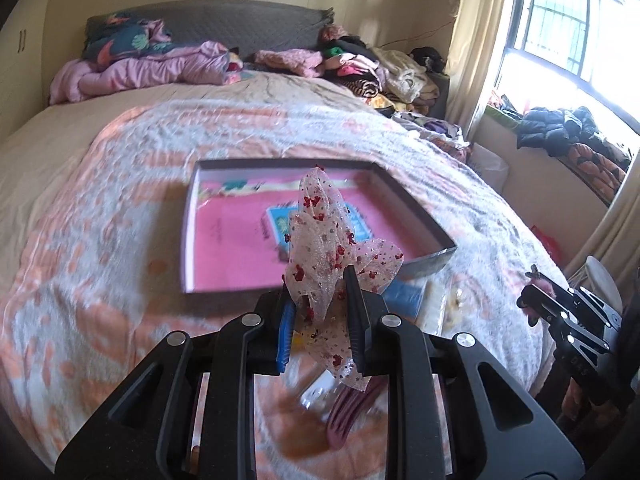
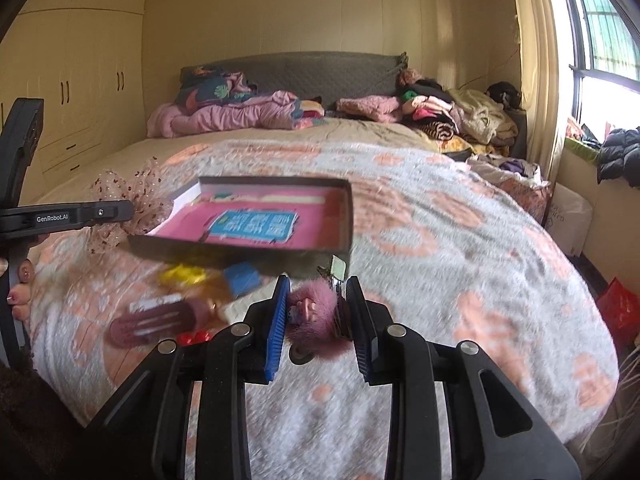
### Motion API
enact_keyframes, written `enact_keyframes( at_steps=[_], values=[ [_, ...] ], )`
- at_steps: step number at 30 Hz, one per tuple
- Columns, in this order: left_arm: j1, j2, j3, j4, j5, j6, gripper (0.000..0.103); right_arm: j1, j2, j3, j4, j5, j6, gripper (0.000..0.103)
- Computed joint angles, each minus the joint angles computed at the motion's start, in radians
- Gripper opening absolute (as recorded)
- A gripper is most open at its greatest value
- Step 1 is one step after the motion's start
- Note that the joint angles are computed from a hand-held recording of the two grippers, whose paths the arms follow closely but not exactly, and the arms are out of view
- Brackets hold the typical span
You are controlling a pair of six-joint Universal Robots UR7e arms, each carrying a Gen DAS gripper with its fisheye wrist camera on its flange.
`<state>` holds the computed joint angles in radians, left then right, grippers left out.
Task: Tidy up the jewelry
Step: 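Carry the bow into the grey box with the left tool while the right tool carries the fluffy clip there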
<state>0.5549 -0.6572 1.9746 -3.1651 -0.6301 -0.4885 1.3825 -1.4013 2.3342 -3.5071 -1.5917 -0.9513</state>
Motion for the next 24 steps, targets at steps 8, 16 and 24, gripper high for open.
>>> enact_keyframes(
  at_steps=[8,16,24],
  values=[
    [0.038,0.049,-0.111,0.0,-0.012,0.093,0.015,0.031,0.039,-0.092,0.026,-0.002,0.005,0.028],
    [0.095,0.088,-0.21,0.032,-0.026,0.145,0.015,0.073,0.124,-0.204,0.052,-0.024,-0.012,0.028],
    [0.153,0.119,-0.285,0.076,-0.041,0.179,0.015,0.112,0.211,-0.321,0.128,-0.054,-0.028,0.028]
  ],
)
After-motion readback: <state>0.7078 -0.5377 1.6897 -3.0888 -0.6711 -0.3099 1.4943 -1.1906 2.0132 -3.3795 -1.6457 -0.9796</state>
